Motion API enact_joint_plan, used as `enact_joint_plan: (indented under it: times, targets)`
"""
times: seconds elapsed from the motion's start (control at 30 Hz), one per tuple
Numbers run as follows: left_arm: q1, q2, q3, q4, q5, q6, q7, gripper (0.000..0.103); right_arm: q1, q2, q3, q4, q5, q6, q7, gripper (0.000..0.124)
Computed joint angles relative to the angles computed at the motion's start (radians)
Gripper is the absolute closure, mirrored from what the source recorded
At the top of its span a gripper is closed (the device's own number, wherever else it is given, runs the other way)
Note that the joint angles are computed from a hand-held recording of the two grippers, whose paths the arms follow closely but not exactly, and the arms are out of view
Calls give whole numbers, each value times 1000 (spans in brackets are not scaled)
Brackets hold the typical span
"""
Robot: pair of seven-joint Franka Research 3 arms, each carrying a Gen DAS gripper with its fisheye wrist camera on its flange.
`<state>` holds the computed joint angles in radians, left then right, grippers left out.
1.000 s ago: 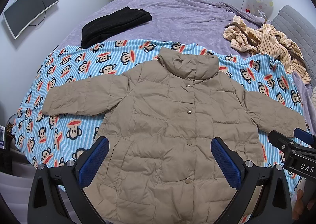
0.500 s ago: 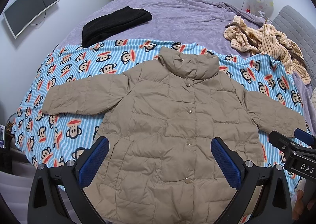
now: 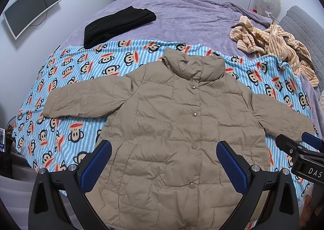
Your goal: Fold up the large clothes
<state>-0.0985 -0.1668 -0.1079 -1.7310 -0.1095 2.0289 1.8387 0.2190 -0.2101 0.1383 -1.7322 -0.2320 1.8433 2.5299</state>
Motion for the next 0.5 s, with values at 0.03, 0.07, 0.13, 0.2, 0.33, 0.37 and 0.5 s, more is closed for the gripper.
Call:
enact_joint_plan:
  times: [0.03, 0.07, 0.13, 0.2, 0.33, 0.37, 0.5]
  targets:
    - [0, 1, 0, 2, 0, -1, 0, 0, 0, 1, 0, 1, -1, -1, 0, 21]
    - [0, 1, 0, 2, 0, -1, 0, 0, 0, 1, 0, 1, -1, 0, 0, 21]
    - [0, 0, 0, 0, 0, -1, 1, 0, 0, 1, -1, 1, 0, -1, -1, 21]
    - [1, 1, -1, 2, 0, -1, -2, 0, 0, 1, -1, 1, 3, -1, -1, 21]
    - [1, 1, -1, 2, 0, -1, -3, 0, 0, -1, -2, -3, 7, 0, -2, 21]
    - [0, 1, -1, 2, 0, -2, -1, 0, 0, 0, -2, -2, 6, 0, -2, 21]
    - [-1, -5, -1, -8, -1, 3, 3, 0, 0, 2, -2, 0, 8, -1, -1, 21]
